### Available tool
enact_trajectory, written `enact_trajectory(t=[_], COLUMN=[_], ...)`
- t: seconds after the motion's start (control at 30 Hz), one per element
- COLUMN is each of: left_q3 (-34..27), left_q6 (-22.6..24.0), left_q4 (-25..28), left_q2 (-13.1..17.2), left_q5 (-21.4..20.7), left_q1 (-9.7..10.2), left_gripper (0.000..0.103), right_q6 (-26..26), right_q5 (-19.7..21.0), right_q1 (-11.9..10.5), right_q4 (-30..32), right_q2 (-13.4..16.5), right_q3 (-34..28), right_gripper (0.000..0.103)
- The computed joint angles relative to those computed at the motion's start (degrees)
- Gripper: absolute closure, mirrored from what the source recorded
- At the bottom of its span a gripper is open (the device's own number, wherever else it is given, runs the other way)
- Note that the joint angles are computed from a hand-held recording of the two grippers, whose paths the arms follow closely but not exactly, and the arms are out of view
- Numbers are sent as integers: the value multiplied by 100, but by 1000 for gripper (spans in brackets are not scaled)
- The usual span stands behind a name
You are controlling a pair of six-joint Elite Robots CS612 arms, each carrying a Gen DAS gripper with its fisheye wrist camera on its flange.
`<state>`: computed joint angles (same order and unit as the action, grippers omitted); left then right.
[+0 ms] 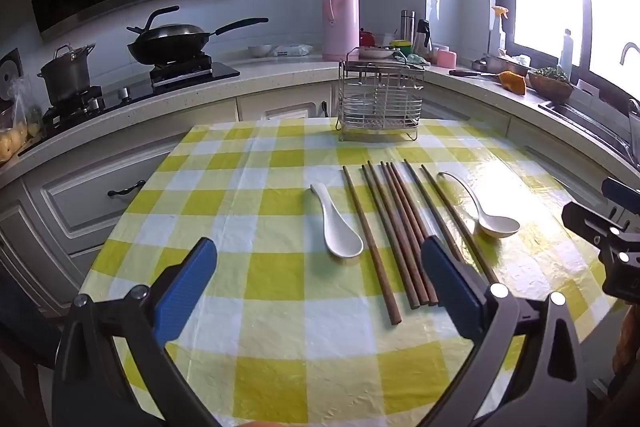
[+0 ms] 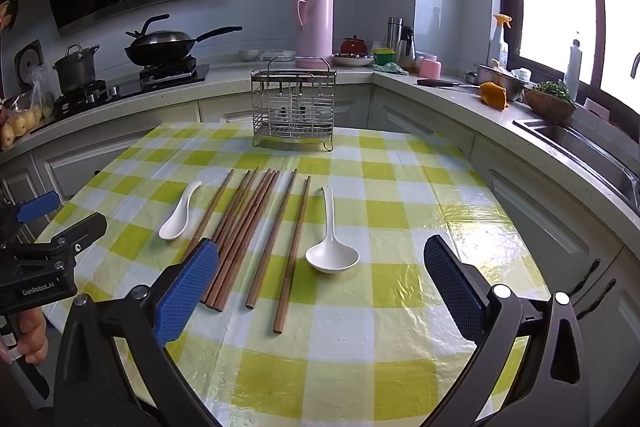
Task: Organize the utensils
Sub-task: 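Move both grippers down toward the two white spoons on the cloth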
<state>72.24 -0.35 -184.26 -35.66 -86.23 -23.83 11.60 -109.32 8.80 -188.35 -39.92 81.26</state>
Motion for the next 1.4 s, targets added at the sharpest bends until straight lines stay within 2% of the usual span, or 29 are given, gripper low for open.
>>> enact_trajectory(t=[0.73,1.03,1.13,1.23,1.4], left_q3=[-3,-142,-256,-426,-1084], left_q6=[-26,43,-20,-82,-118], left_q4=[65,153,412,528,1557], left_q2=[-17,66,98,186,437], left_q5=[-32,-4,153,344,-86], left_q1=[32,58,72,88,201], left_gripper=[4,4,4,4,4], right_q6=[103,125,203,273,459], right_q5=[53,163,98,239,431], right_q1=[-37,-58,-82,-156,-313], right_q4=[-53,-28,27,159,526], right_q2=[-21,84,104,126,205], right_q3=[69,-32,-75,-139,-368], right_gripper=[7,7,7,7,7])
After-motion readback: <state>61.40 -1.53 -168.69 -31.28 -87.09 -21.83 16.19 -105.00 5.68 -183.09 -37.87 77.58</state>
